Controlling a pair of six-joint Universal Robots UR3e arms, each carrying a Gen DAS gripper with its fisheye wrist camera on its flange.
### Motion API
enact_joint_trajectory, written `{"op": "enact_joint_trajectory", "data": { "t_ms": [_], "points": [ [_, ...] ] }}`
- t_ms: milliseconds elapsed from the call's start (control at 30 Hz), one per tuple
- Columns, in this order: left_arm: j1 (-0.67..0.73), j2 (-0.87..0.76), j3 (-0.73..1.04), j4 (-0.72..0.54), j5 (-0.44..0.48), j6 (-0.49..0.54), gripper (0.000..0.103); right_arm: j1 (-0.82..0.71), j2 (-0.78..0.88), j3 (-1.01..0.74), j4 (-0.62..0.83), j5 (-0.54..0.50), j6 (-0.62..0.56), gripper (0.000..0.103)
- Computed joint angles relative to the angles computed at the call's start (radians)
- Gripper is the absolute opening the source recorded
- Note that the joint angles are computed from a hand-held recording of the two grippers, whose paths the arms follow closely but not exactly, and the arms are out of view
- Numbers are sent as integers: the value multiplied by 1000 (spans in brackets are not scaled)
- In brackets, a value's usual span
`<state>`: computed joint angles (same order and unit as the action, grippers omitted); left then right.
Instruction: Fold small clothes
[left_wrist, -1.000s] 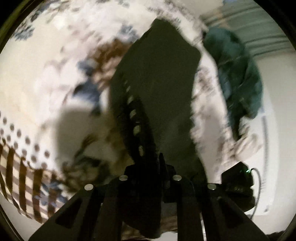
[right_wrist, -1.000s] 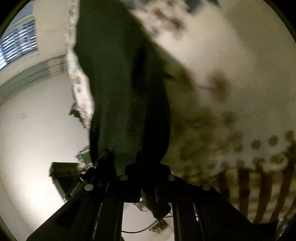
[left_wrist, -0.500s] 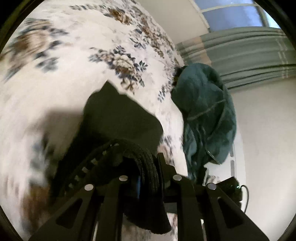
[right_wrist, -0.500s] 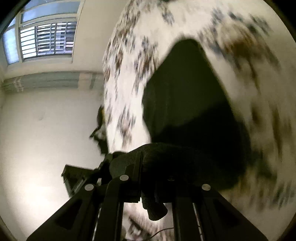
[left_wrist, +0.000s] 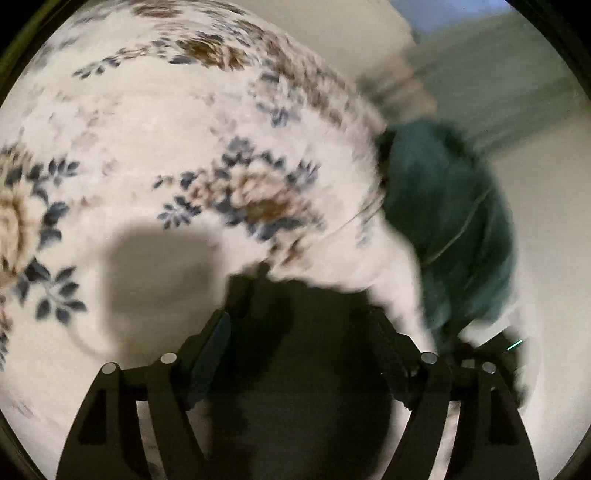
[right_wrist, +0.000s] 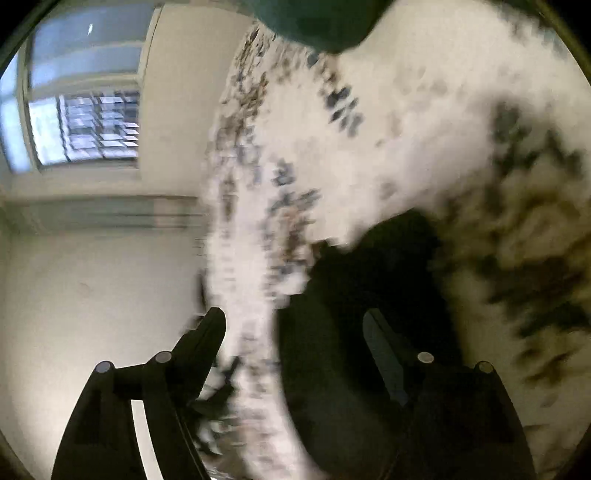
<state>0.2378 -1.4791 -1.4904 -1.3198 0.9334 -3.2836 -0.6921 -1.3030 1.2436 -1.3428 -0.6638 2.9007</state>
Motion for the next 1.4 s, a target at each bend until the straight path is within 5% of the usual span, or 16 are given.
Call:
{"op": "enact_joint_trajectory", "data": {
  "t_ms": [167, 200, 233, 300, 333, 600, 700, 733, 767, 833, 967, 1100, 1133, 1167, 1200, 1400],
  "points": [
    [-174, -179, 99, 24, 233, 16, 72, 115, 45, -37, -88, -247, -68, 79],
    [-186, -183, 82, 64, 234, 14, 46, 138, 65, -48, -92, -257, -78, 79],
    [-198, -190, 84, 79, 237, 15, 6, 166, 93, -53, -114, -252, -86, 78],
    [-215, -186, 99, 87, 260, 3, 7, 192, 89, -41, -133, -277, -116, 57],
    [-209, -169, 88, 105, 245, -10, 6, 205, 93, -40, -165, -296, -102, 5],
    [-171, -357, 291, -52, 181, -61, 13, 151, 172, -151, -143, -339, -15, 7],
    [-132, -253, 214, -68, 150, -22, 48, 124, 226, -234, -25, -319, -34, 16],
    [-120, -183, 166, -71, 157, 0, 64, 85, 170, -190, 5, -288, -100, 25],
    [-112, -97, 109, -78, 180, 13, 67, 55, 126, -157, 46, -269, -162, 38],
    [-106, 41, 17, -98, 218, 34, 68, -27, -4, -37, 139, -259, -283, 49],
    [-165, 296, -139, -205, 353, 1, 68, -202, -268, 270, 305, -343, -461, 49],
    [-207, 422, -260, -254, 380, -86, 68, -327, -426, 537, 310, -432, -494, 49],
    [-220, 436, -287, -250, 386, -114, 68, -349, -439, 580, 320, -432, -507, 45],
    [-236, 440, -309, -234, 395, -142, 68, -380, -451, 626, 338, -419, -533, 22],
    [-244, 438, -322, -219, 395, -152, 68, -392, -472, 659, 328, -419, -536, 11],
    [-275, 392, -355, -167, 396, -163, 68, -461, -645, 673, 287, -480, -593, 5]
  ]
}}
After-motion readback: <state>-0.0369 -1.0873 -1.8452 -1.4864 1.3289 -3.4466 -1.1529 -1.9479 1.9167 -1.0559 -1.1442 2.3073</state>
